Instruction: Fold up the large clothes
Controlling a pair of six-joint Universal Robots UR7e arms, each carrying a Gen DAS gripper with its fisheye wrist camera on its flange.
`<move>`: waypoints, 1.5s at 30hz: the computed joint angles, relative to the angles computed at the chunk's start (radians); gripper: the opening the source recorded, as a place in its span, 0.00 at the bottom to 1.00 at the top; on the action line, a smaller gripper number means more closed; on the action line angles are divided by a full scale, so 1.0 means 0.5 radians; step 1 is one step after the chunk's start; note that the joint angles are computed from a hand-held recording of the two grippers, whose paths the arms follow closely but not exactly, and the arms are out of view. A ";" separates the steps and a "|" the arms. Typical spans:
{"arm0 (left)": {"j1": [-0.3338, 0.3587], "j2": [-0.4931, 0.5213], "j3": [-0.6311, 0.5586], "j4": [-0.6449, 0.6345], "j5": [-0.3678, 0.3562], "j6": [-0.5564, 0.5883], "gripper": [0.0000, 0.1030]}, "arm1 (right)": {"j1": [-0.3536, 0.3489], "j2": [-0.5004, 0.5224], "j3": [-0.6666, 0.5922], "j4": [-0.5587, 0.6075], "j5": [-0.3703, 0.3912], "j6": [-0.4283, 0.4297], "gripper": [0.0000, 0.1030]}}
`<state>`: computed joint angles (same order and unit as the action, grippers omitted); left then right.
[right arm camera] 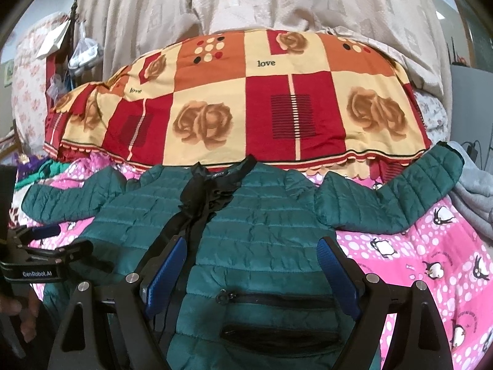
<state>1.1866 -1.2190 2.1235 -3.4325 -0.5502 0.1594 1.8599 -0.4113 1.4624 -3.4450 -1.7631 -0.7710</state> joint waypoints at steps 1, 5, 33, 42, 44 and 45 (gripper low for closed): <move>0.000 0.000 0.000 0.003 0.001 -0.003 1.00 | 0.002 -0.002 0.002 0.001 0.002 0.013 0.83; 0.006 -0.004 0.001 0.021 0.005 -0.001 1.00 | 0.018 0.004 -0.097 0.143 -0.005 0.054 0.83; 0.291 0.218 -0.516 0.830 -0.128 -0.544 1.00 | -0.001 0.464 -1.064 1.569 -0.436 0.473 0.87; 0.274 0.269 -0.501 0.619 -0.104 -0.408 1.00 | 0.029 0.513 -1.070 1.545 -0.590 0.337 0.99; 0.276 0.262 -0.495 0.605 -0.118 -0.406 1.00 | 0.029 0.504 -1.048 1.518 -0.590 0.327 0.99; 0.278 0.255 -0.496 0.622 -0.127 -0.419 1.00 | 0.029 0.502 -1.045 1.514 -0.591 0.324 0.99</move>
